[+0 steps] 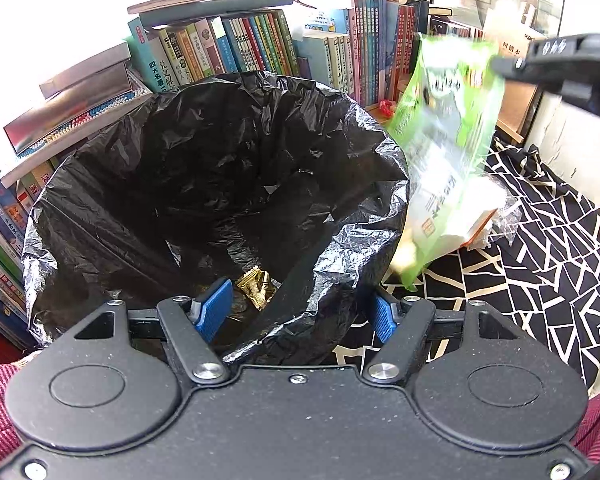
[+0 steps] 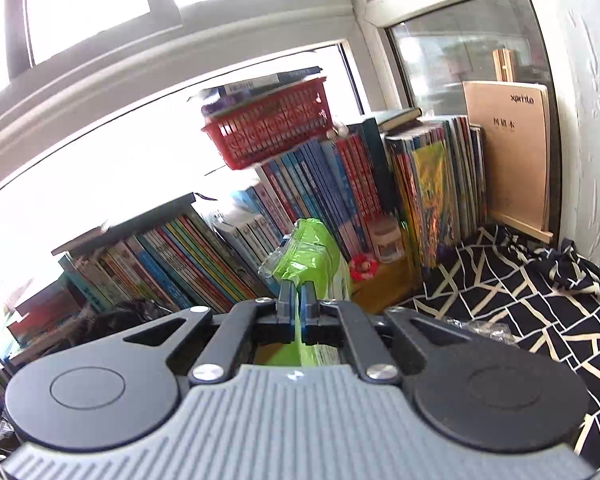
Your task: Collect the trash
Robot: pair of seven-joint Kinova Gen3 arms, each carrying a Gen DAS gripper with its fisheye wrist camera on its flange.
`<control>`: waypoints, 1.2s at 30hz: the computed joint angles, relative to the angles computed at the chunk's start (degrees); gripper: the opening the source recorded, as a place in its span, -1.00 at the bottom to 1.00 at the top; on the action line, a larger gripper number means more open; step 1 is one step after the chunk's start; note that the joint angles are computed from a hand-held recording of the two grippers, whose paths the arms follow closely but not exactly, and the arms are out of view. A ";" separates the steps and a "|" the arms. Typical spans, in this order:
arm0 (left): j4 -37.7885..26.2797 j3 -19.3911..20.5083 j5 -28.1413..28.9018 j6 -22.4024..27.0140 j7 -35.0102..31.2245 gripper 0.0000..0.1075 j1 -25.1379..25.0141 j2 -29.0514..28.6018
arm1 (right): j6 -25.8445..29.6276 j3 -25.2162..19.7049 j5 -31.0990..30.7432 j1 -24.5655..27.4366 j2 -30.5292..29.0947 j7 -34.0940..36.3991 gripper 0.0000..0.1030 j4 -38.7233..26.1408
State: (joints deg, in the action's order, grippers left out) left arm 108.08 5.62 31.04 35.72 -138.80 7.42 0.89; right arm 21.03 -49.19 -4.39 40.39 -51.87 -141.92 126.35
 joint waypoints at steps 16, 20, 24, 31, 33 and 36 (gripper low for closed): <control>0.10 0.10 -1.03 -0.50 1.23 0.26 0.53 -0.18 | -2.50 6.46 1.43 -3.57 -2.67 3.12 -0.93 -4.39; -0.17 -0.12 -0.30 0.21 0.50 0.25 0.20 -0.09 | -1.53 5.78 3.25 -3.97 -0.47 6.76 -0.90 -8.12; -0.31 -0.29 0.46 0.75 -0.35 0.25 -0.19 -0.04 | 3.40 4.16 3.13 -5.17 2.86 8.50 -0.01 -9.55; -0.46 -0.26 0.37 1.08 -0.18 0.25 -0.33 -0.04 | 11.50 -0.07 2.24 -5.42 6.16 5.42 0.60 -3.76; -0.41 -0.19 0.09 0.86 0.09 0.25 -0.24 -0.04 | 12.33 -2.23 2.63 -2.95 6.20 3.53 0.67 -1.41; -0.31 -0.01 -0.68 0.44 0.95 0.25 0.04 -0.12 | 14.56 -6.28 3.25 2.53 6.64 0.96 0.73 0.60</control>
State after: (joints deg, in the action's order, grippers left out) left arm 107.76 5.61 30.36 36.16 -137.85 7.46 0.77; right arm 35.59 -55.47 -1.14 42.92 -45.23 -140.97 126.95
